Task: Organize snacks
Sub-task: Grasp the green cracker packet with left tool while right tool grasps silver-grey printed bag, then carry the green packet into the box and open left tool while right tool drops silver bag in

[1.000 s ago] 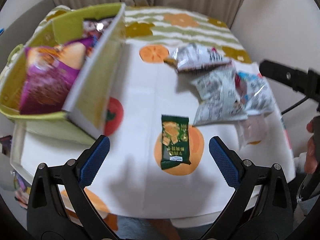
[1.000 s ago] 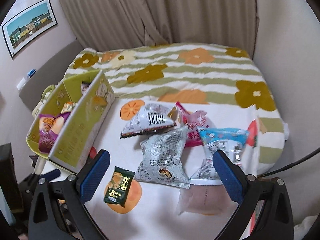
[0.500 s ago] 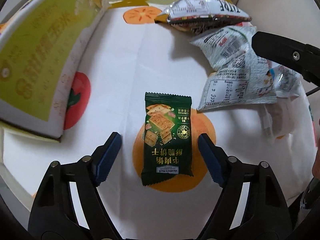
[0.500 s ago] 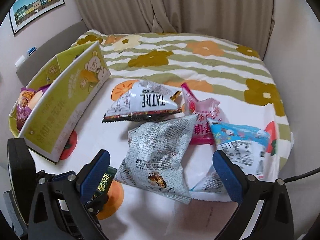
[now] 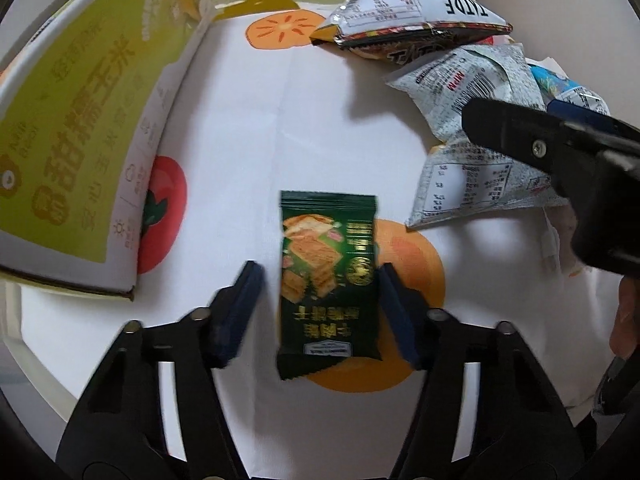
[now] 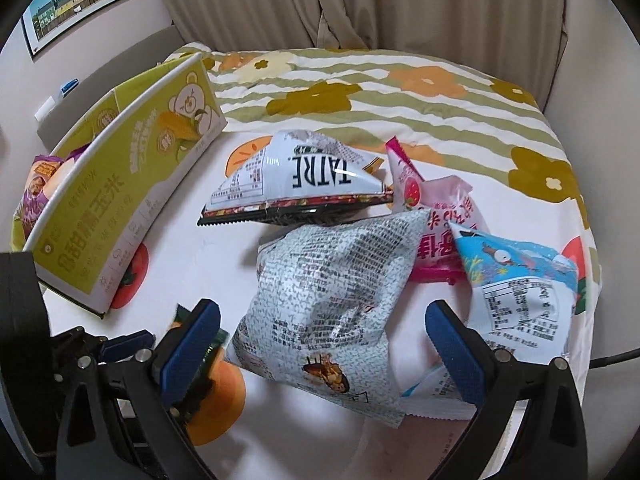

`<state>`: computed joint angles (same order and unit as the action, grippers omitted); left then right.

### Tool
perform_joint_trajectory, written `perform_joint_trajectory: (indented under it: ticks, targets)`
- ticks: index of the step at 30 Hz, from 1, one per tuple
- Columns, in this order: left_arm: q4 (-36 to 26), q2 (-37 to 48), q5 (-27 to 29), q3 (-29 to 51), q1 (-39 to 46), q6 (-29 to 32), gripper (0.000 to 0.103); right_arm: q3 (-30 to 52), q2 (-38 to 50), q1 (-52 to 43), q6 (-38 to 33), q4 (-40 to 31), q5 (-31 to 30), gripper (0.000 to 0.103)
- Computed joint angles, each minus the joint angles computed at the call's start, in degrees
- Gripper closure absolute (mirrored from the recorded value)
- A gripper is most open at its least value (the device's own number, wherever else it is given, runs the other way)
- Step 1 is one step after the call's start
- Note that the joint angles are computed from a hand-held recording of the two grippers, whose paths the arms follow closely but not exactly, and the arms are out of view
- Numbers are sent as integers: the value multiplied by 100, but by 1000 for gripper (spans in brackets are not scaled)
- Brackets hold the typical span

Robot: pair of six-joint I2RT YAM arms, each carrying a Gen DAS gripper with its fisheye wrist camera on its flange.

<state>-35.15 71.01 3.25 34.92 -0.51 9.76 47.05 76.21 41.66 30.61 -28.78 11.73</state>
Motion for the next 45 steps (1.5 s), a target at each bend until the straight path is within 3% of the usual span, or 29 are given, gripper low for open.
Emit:
perform_joint_trajectory:
  ticks: [1, 6, 20, 24, 37, 45]
  targets:
    - [-36, 17, 33, 37, 51, 72, 61, 8, 32, -21, -2, 16, -31, 1]
    - [-90, 164, 91, 154, 153, 275, 62, 84, 190, -123, -1, 111, -198, 2]
    - [-113, 809, 511, 659, 479, 270, 62, 183, 626, -180, -59, 181, -327, 32]
    - [-175, 617, 552, 583, 464, 245, 62, 160, 541, -102, 0, 111, -267, 37]
    - [-731, -167, 740, 593, 703, 447, 63, 119, 19, 336, 408, -337, -43, 37]
    - [-1429, -846, 966, 831, 967, 728, 62, 240, -355, 784, 818, -837, 272, 37]
